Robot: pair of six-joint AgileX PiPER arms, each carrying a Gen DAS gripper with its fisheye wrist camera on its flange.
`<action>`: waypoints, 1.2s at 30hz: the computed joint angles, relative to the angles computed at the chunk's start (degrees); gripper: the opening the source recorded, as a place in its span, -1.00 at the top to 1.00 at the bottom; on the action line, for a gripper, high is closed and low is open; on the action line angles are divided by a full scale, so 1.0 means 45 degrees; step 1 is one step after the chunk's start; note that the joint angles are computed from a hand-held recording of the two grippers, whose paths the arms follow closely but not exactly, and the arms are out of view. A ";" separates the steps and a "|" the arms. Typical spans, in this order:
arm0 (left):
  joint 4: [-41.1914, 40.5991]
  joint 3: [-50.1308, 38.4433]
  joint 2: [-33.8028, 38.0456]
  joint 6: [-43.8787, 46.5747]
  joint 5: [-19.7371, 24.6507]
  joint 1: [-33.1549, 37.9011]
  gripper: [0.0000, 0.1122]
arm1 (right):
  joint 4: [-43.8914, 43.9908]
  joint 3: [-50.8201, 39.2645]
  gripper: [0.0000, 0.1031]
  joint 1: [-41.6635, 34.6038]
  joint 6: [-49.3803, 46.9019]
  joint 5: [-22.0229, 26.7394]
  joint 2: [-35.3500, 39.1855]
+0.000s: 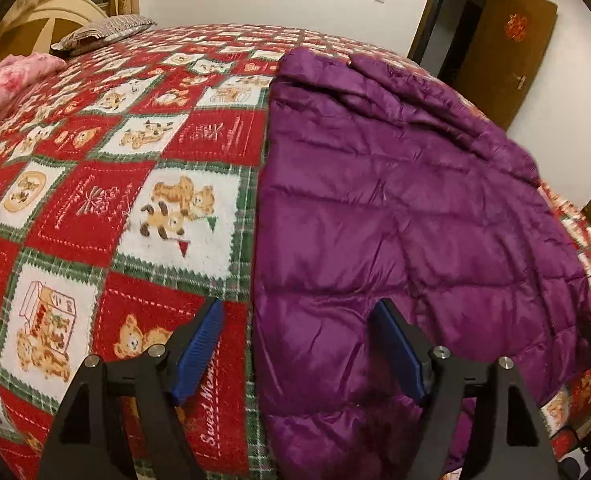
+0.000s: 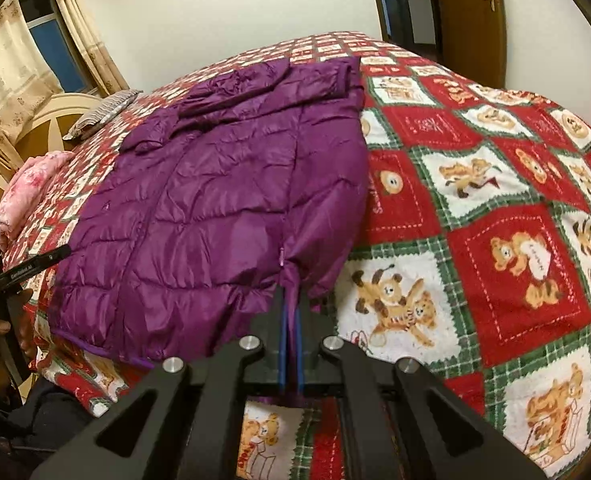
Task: Fold large clothes
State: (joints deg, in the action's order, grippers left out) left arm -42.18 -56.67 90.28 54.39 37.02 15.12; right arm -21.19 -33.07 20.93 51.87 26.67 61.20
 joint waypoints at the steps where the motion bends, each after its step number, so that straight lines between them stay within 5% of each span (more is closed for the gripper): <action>1: -0.0044 0.0213 -0.0144 0.0133 -0.0252 -0.0086 -0.39 | 0.0089 0.0028 0.90 -0.0054 -0.0056 -0.0032 0.0020; 4: 0.0340 0.0659 -0.0492 0.0102 -0.0582 -0.0403 -0.39 | 0.0158 0.0153 0.90 -0.0108 -0.0013 -0.0136 0.0027; 7: -0.1197 0.1024 -0.0723 0.2127 0.0525 0.0163 -0.25 | 0.0088 0.0234 0.90 -0.0038 0.0085 -0.0139 -0.0044; 8: -0.1216 0.1131 -0.0851 0.2403 0.0675 0.0149 0.37 | 0.0072 0.0248 0.90 -0.0050 0.0075 -0.0166 -0.0072; 9: -0.0890 0.1154 -0.0995 0.2495 0.0731 0.0016 0.76 | 0.0027 0.0246 0.90 -0.0039 0.0114 -0.0163 -0.0136; 11: -0.1309 0.1006 -0.1300 0.3060 0.1375 0.0272 0.87 | -0.0243 0.0243 0.91 0.0099 0.0400 -0.0123 -0.0445; 18: -0.2713 -0.1503 -0.2442 0.3019 0.5521 0.2407 0.89 | -0.1046 -0.0938 0.92 0.0900 0.0559 0.1186 -0.2375; 21: -0.2929 -0.3134 -0.2160 0.2376 0.6555 0.2549 0.90 | 0.0454 -0.1989 0.92 -0.0034 -0.1516 0.1245 -0.2756; 28: -0.2433 -0.7024 0.0482 0.1007 0.4853 0.0460 0.90 | 0.4099 -0.5318 0.92 -0.3076 -0.7072 0.0091 0.0015; 32: -0.1340 -0.9606 0.2917 -0.0013 0.3289 -0.0818 0.73 | 0.5621 -0.7406 0.92 -0.4251 -0.8850 -0.0444 0.2484; 36: 0.0496 -1.0824 0.4229 -0.1591 0.0917 -0.1863 -0.46 | 0.6335 -0.9625 0.92 -0.4824 -0.9416 -0.0529 0.4926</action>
